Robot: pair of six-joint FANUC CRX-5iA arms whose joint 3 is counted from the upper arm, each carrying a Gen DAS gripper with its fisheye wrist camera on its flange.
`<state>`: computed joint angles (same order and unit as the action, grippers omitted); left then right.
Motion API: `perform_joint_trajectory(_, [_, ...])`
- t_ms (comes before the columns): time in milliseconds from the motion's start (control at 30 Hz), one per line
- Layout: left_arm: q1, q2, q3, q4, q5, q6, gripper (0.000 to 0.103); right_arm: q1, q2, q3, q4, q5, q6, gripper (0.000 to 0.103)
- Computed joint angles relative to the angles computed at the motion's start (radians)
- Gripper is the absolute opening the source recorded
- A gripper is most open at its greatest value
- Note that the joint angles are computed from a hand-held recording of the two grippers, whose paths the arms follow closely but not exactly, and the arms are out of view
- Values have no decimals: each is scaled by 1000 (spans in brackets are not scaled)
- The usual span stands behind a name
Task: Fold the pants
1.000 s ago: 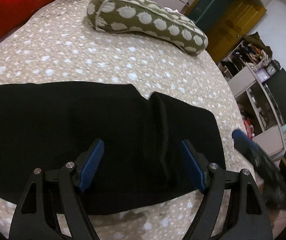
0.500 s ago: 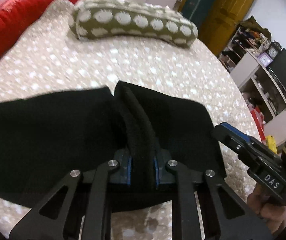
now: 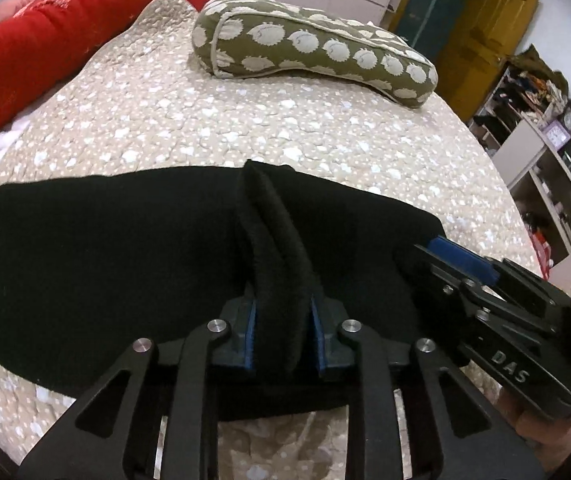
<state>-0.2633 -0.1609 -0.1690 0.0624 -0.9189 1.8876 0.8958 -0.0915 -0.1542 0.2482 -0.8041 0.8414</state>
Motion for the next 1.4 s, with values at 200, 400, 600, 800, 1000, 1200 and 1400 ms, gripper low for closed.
perform_joint_trajectory(200, [1, -26, -1, -30, -23, 33, 32, 37, -26, -9, 65, -62, -43, 32])
perform_joint_trajectory(400, [26, -70, -34, -24, -28, 45, 42, 73, -42, -16, 87, -86, -66, 32])
perform_joint_trajectory(600, [32, -108, -53, -40, -41, 54, 42, 100, -45, -17, 101, -90, -76, 32])
perform_joint_trajectory(800, [70, -157, -101, -11, -32, 51, 45, 118, -24, -3, 53, -100, -30, 32])
perform_joint_trajectory(1000, [133, -220, -141, 2, -54, 68, 45, 115, -2, 39, 8, -86, 16, 32])
perform_joint_trajectory(1200, [235, -303, -206, 47, -74, 67, 45, 124, 69, 113, 40, -53, 50, 32])
perform_joint_trajectory(1400, [303, -348, -253, 95, -74, 51, 52, 121, 203, 243, -36, -78, 145, 32])
